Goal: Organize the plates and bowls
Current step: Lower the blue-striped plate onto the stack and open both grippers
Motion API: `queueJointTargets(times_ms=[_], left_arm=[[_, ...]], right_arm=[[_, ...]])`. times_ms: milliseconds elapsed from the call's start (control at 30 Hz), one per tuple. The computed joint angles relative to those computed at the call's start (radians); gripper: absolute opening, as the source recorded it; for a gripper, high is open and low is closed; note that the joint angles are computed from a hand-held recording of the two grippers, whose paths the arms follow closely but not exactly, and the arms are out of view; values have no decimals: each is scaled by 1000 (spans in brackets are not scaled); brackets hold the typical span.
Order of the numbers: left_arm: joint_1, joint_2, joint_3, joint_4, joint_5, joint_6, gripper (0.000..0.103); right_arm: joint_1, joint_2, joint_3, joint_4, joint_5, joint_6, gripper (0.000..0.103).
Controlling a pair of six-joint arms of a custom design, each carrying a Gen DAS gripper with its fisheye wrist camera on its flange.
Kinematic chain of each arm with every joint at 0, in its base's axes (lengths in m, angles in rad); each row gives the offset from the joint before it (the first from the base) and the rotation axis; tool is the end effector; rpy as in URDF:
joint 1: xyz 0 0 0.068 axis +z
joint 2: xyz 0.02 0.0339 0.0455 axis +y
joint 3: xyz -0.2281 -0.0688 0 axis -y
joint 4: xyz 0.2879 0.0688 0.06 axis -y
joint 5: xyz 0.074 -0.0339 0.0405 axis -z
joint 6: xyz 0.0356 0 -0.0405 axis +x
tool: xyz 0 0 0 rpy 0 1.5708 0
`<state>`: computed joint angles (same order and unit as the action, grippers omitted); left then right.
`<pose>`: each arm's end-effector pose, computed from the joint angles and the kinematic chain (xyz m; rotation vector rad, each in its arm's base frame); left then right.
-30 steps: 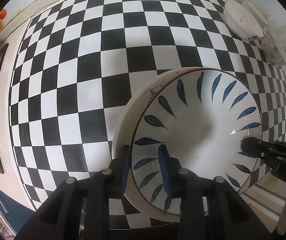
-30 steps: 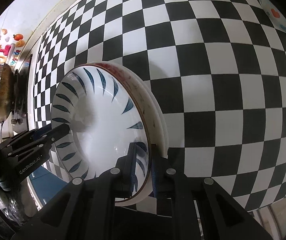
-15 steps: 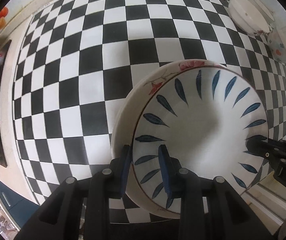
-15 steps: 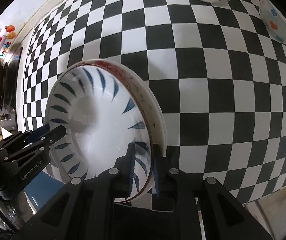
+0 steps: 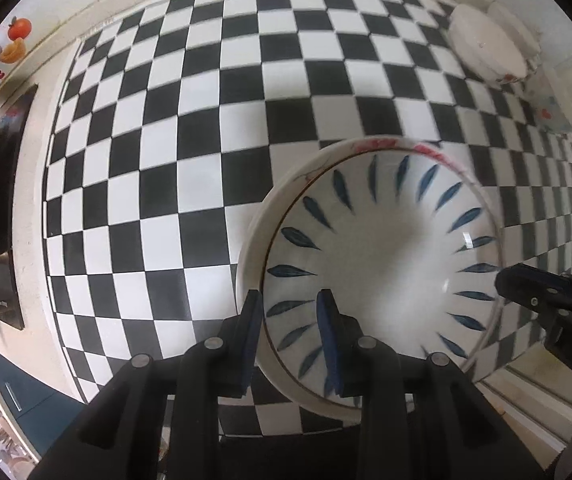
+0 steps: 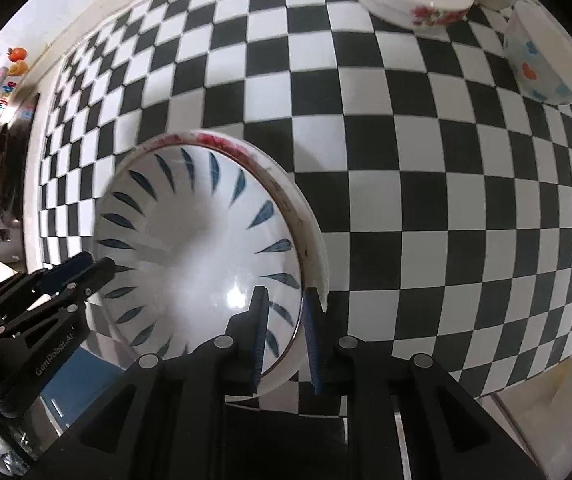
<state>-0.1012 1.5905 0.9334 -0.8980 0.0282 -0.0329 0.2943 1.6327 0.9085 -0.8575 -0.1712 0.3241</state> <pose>0.2892 -0.0304 0.1036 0.1071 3.1257 -0.0456 0.2742 0.0894 0.0863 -0.0472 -3.0690 -0.2458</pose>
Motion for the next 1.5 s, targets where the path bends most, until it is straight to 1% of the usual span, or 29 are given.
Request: queueJointTargets(times_ms=[100, 200, 400, 533, 633, 700, 900, 1067, 1167, 1233, 1267, 1300, 1333, 1367, 1400, 1500], left_arm=[[-20, -83, 12, -55, 3, -9, 25], [-18, -166, 42, -146, 7, 9, 26], [-10, -357, 56, -298, -1, 34, 26], [11, -427, 91, -387, 16, 64, 26], [35, -461, 127, -458, 29, 91, 26], [49, -476, 138, -484, 35, 108, 26], [82, -509, 190, -558, 56, 160, 26], [92, -518, 203, -564, 68, 190, 26], [103, -499, 206, -550, 91, 208, 26], [113, -480, 209, -529, 119, 211, 26], [115, -468, 212, -519, 130, 211, 26], [119, -452, 218, -504, 152, 213, 27], [114, -439, 220, -482, 163, 211, 27], [105, -430, 223, -463, 166, 204, 28], [96, -415, 228, -439, 179, 199, 28], [52, -350, 251, -358, 189, 160, 32]], right_arm=[[18, -77, -4, -37, 4, 21, 20], [38, -178, -7, -94, 17, 37, 20], [87, -440, -21, -254, 50, 79, 20], [125, -563, 13, -369, 67, 103, 20], [177, -615, 52, -438, 90, 137, 20], [219, -648, 67, -471, 98, 172, 20], [306, -697, 105, -529, 116, 279, 20], [339, -696, 132, -561, 145, 321, 20], [348, -690, 144, -563, 156, 333, 20], [332, -689, 143, -549, 142, 333, 20], [318, -685, 141, -539, 131, 329, 24], [304, -686, 139, -529, 121, 331, 37], [293, -688, 136, -519, 114, 331, 45], [280, -690, 132, -509, 112, 330, 59], [260, -701, 123, -492, 113, 330, 64], [167, -719, 94, -451, 81, 310, 65]])
